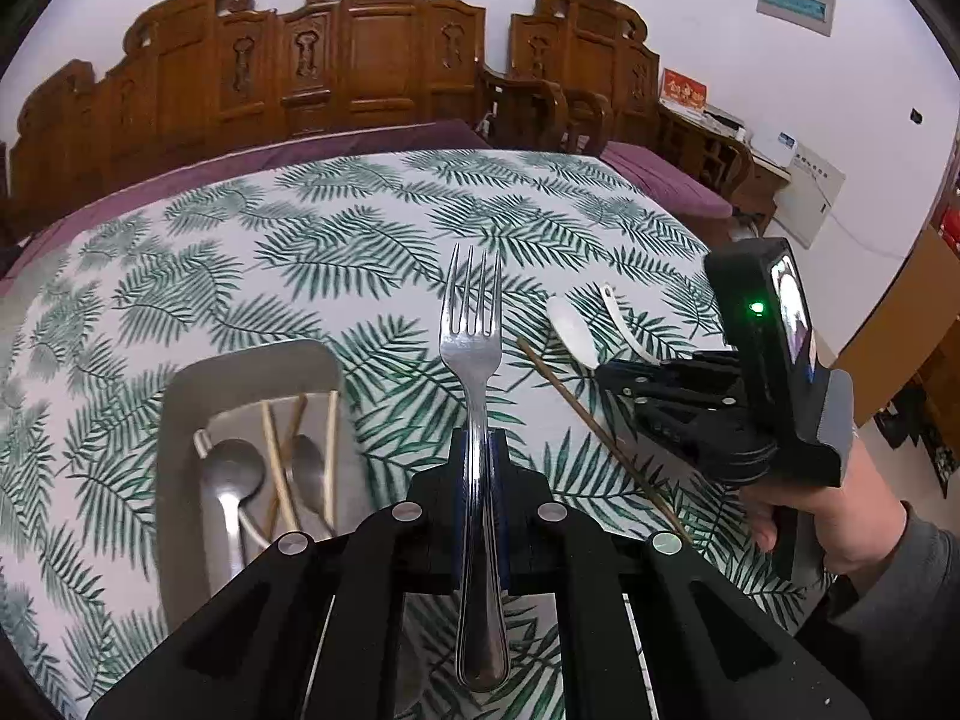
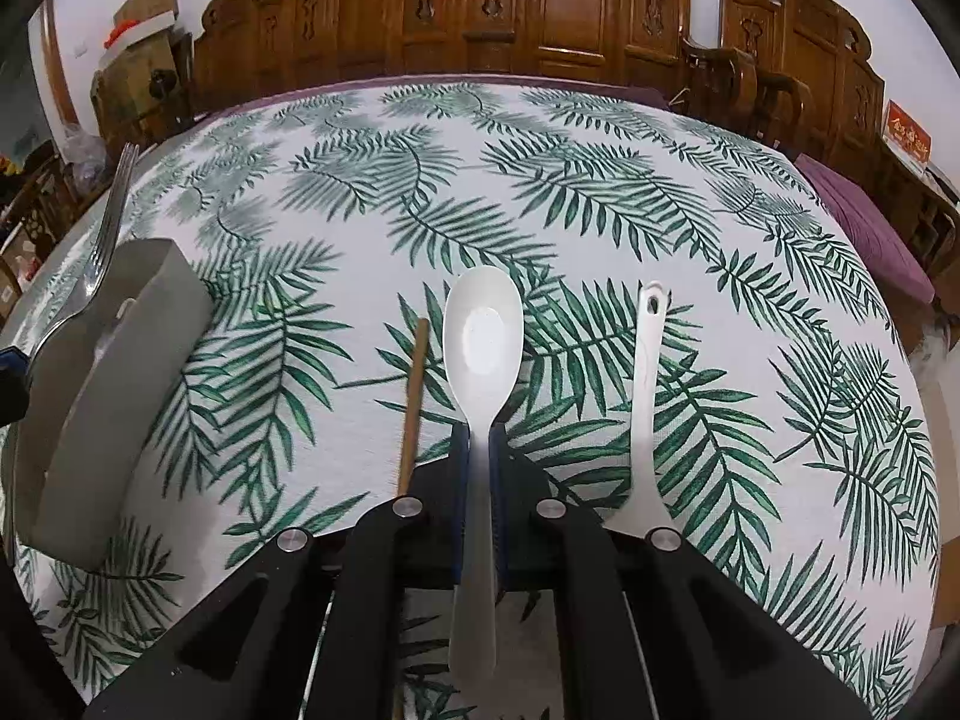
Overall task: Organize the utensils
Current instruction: 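Grasp a white plastic spoon from the pile with the right tool, then carry the metal fork into the tray and open the left tool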
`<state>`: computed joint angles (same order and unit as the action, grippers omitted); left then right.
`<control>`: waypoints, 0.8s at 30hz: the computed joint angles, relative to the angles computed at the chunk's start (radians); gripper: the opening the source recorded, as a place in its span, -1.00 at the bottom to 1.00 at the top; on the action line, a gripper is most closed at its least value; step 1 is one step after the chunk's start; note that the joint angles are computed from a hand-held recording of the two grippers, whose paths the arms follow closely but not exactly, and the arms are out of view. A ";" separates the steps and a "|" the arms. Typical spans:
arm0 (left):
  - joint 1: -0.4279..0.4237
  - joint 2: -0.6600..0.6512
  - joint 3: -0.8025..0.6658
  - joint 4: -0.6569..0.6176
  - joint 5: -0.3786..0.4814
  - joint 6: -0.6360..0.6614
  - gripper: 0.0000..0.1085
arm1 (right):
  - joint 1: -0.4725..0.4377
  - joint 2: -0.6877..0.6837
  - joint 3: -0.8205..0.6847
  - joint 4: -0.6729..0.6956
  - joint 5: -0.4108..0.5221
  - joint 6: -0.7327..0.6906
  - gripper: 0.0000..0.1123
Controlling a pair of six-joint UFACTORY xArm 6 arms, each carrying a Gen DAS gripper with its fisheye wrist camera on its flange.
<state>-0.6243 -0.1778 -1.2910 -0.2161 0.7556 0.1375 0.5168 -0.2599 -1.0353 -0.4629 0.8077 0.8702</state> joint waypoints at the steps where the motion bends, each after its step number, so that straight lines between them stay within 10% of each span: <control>1: 0.005 -0.006 0.003 0.000 -0.001 0.003 -0.89 | 0.002 -0.003 0.001 -0.004 -0.002 0.005 -0.86; 24: 0.170 -0.029 0.117 -0.047 -0.029 0.046 -0.89 | 0.057 0.051 -0.067 -0.045 0.001 -0.011 -0.86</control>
<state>-0.4541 -0.2069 -1.1739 -0.2628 0.7265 0.1833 0.5739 -0.2093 -1.1019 -0.5082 0.8089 0.8588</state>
